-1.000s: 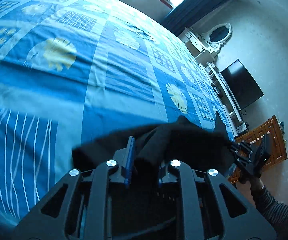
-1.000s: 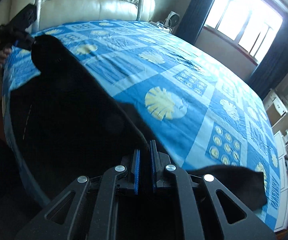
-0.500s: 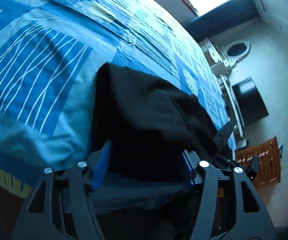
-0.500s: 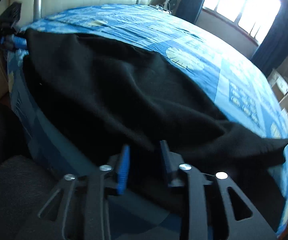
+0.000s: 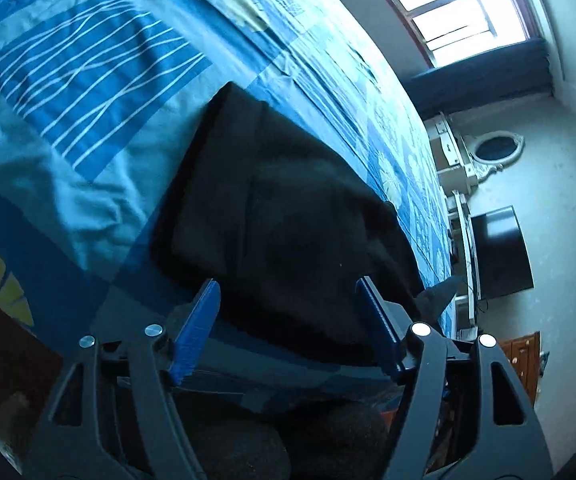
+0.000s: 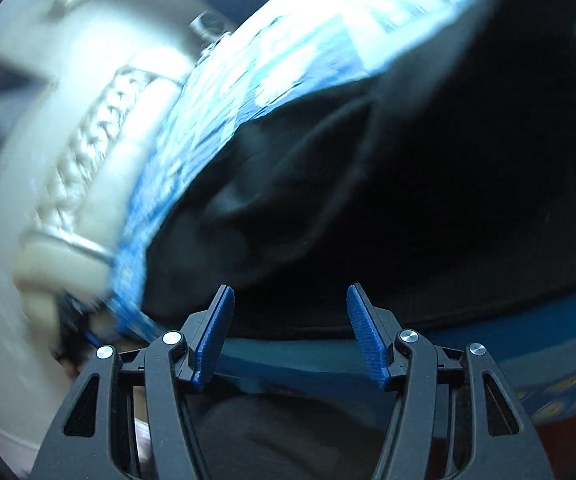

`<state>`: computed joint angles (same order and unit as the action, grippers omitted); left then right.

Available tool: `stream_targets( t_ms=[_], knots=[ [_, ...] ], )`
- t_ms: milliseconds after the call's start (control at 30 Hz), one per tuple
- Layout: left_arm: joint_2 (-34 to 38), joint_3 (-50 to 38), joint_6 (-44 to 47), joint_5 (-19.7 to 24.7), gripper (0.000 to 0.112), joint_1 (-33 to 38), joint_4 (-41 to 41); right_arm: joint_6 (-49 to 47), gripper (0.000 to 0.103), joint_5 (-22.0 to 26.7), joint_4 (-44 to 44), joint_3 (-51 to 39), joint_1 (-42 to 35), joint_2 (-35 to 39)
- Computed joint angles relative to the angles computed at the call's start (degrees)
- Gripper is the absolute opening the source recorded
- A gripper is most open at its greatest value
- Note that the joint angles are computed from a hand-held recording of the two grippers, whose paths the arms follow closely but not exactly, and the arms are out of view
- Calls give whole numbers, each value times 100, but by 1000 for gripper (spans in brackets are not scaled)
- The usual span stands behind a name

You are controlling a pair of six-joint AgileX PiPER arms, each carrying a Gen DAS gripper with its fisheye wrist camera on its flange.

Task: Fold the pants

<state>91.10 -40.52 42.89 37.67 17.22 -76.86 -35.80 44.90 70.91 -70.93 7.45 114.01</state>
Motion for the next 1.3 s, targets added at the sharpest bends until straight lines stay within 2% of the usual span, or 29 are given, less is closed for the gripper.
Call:
stream_targets(
  t_ms=[133, 567, 633, 700, 733, 800, 833, 867, 900, 967, 1133, 1300],
  knots=[
    [6, 154, 68, -53, 69, -75, -142, -106, 60, 130, 505, 61, -84, 130],
    [196, 60, -275, -581, 69, -365, -511, -71, 65, -34, 724, 28, 47, 190],
    [122, 108, -522, -782, 61, -458, -497, -116, 65, -34, 774, 99, -20, 151],
    [99, 132, -743, -971, 43, -521, -340, -122, 65, -95, 736, 126, -56, 131],
    [105, 98, -1008, -1130, 38, -607, -49, -61, 65, -152, 649, 100, -54, 139],
    [147, 35, -1405, -1313, 21, -711, 423, 213, 54, -321, 363, -50, 16, 182],
    [191, -18, -1617, -1369, 19, -746, 648, 307, 53, -376, 210, -172, 56, 236],
    [212, -44, -1674, -1373, 16, -750, 694, 338, 45, -429, 120, -248, 82, 261],
    [241, -91, -1729, -1347, 13, -710, 763, 396, 29, -516, -57, -366, 134, 294],
    [167, -129, -2155, -1406, 10, -738, 1123, 424, 12, -518, -186, -449, 138, 304],
    [-168, -78, -3062, -1477, 9, -824, 2064, -177, 9, -416, 269, 130, 34, -321],
    [-77, 38, -2662, -1452, 9, -735, 1856, -284, 8, -258, 280, 533, -35, -278]
  ],
)
